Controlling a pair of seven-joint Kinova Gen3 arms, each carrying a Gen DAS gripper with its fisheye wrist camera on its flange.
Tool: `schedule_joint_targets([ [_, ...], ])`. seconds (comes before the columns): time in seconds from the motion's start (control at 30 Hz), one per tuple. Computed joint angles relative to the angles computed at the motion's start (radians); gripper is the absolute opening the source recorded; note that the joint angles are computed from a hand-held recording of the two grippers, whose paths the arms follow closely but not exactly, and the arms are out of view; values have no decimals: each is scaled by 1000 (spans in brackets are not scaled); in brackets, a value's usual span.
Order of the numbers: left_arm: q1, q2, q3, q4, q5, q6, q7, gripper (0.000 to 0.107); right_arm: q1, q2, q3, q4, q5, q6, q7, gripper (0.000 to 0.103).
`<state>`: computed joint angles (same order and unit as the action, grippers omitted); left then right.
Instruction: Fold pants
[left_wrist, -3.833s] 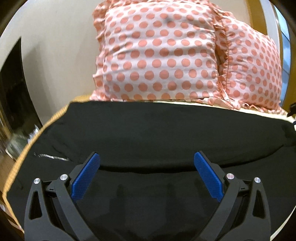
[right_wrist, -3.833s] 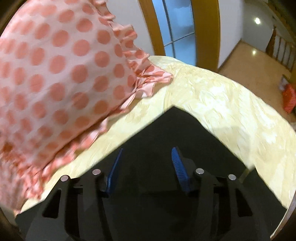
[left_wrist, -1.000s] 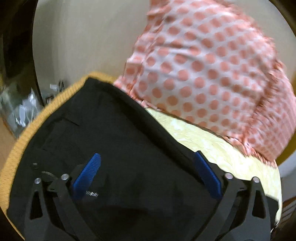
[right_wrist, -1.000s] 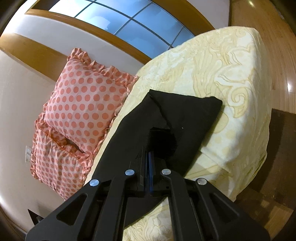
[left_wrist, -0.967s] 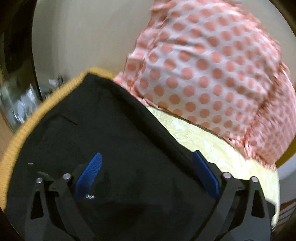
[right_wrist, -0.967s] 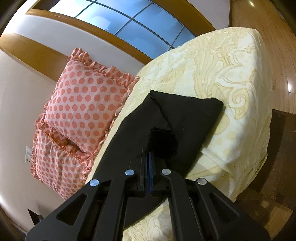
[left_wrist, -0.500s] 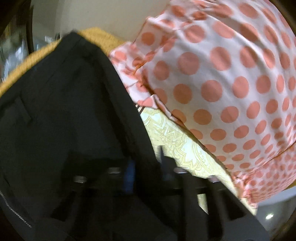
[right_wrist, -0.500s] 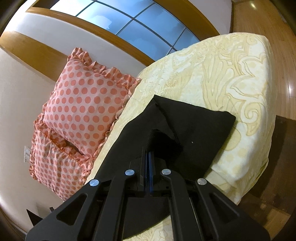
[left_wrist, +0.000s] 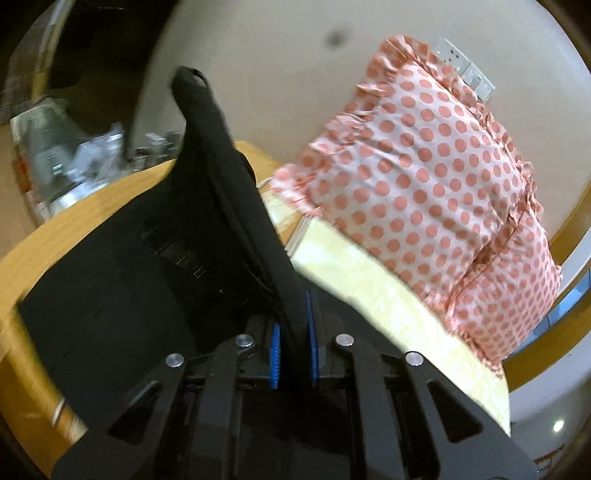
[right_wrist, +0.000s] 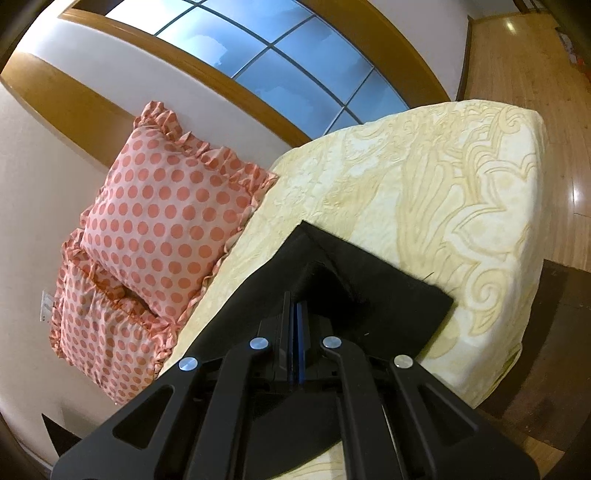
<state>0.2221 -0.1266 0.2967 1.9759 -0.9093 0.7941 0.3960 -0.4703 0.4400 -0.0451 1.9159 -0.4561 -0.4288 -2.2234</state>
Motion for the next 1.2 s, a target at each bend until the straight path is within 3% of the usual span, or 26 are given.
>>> schedule_joint_targets([
  [0.13, -36, -13, 184, 93, 13, 120, 163, 12, 8, 7, 2, -9, 3, 26, -7, 1],
  [0.2, -116, -29, 268, 145, 37, 93, 244, 12, 9, 8, 4, -17, 7, 38, -7, 1],
  [0.27, -144, -40, 296, 185, 17, 54, 325, 12, 11, 6, -1, -11, 13, 27, -17, 1],
  [0.33, -98, -18, 286, 190, -37, 79, 400, 14, 20, 3, -13, 2, 30, 3, -34, 1],
  [0.47, 84, 12, 127, 181, -95, 110, 446, 26, 46, 3, -27, 6, 81, 1, -91, 1],
  [0.53, 147, 13, 53, 183, -113, 106, 451, 25, 92, 13, -62, -31, 103, 54, -96, 1],
  [0.57, 152, 11, 36, 181, -111, 96, 434, 19, 110, 16, -76, -43, 123, 59, -101, 1],
  [0.63, 150, 3, 44, 174, -107, 98, 411, 17, 100, -5, -66, -37, 129, 21, -86, 1],
  [0.7, 164, 0, 70, 162, -106, 144, 388, 16, 22, -42, 12, -19, 69, 5, -15, 1],
  [0.8, 180, -7, 80, 180, -81, 156, 393, 16, -47, -55, 87, -4, -35, 87, 68, 1],
  [0.87, 177, -15, 73, 204, -63, 123, 404, 16, -10, -45, 44, 26, -45, 101, 44, 1],
  [0.97, 162, -23, 77, 236, -73, 81, 434, 16, 41, -32, -24, 84, -1, 32, -41, 1],
  [1.1, 148, -34, 84, 240, -75, 77, 429, 23, -24, -40, 39, 84, -49, 41, 16, 1],
  [1.2, 136, -44, 106, 262, -100, 74, 485, 25, -27, -36, 43, 76, -60, 48, 32, 1],
])
